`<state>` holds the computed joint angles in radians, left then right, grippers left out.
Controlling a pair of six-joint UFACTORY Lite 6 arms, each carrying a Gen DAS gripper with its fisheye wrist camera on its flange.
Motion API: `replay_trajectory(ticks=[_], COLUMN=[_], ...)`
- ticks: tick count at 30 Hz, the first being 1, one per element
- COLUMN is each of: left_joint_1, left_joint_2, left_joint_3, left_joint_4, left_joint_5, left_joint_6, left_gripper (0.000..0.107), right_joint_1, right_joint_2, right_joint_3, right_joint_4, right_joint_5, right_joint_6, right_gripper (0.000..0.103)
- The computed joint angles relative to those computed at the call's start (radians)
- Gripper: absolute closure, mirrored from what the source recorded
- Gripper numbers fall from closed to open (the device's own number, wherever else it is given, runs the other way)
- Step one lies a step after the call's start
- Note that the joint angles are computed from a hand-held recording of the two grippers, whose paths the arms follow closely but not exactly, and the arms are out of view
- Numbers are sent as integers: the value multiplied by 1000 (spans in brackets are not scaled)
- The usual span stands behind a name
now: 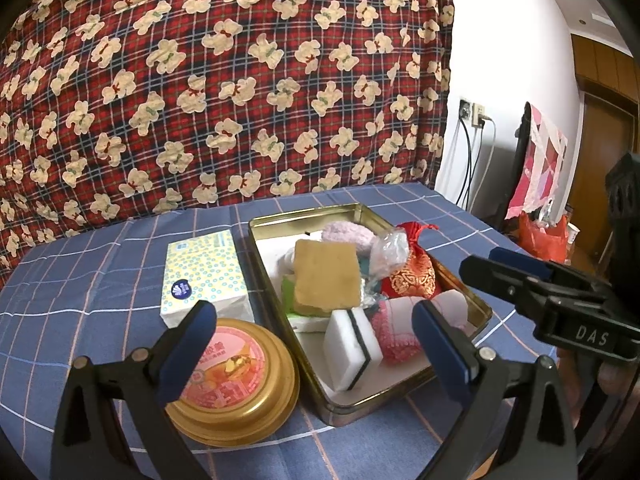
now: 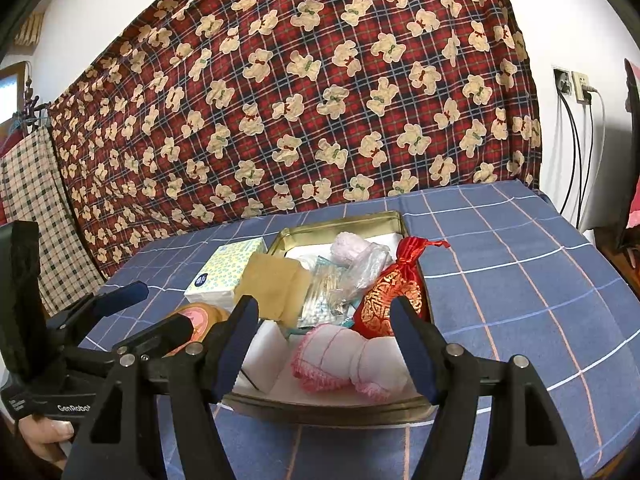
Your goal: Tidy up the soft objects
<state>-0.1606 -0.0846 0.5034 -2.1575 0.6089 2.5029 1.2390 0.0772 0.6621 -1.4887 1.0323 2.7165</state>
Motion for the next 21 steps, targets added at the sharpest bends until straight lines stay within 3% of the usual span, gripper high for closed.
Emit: replay_trajectory(ticks=[21], left_joint_1=[8], left_joint_2=[36], left_joint_3=[1], left_joint_4=[-62], left_joint_5=[1], left_joint_6=[47], left_gripper=[7], right_joint_1=[1], right_joint_2=[-22], right_joint_3=[-44], right_joint_4=[-8], right_joint_5=[-4], right_joint_6=[37], right_gripper=[33])
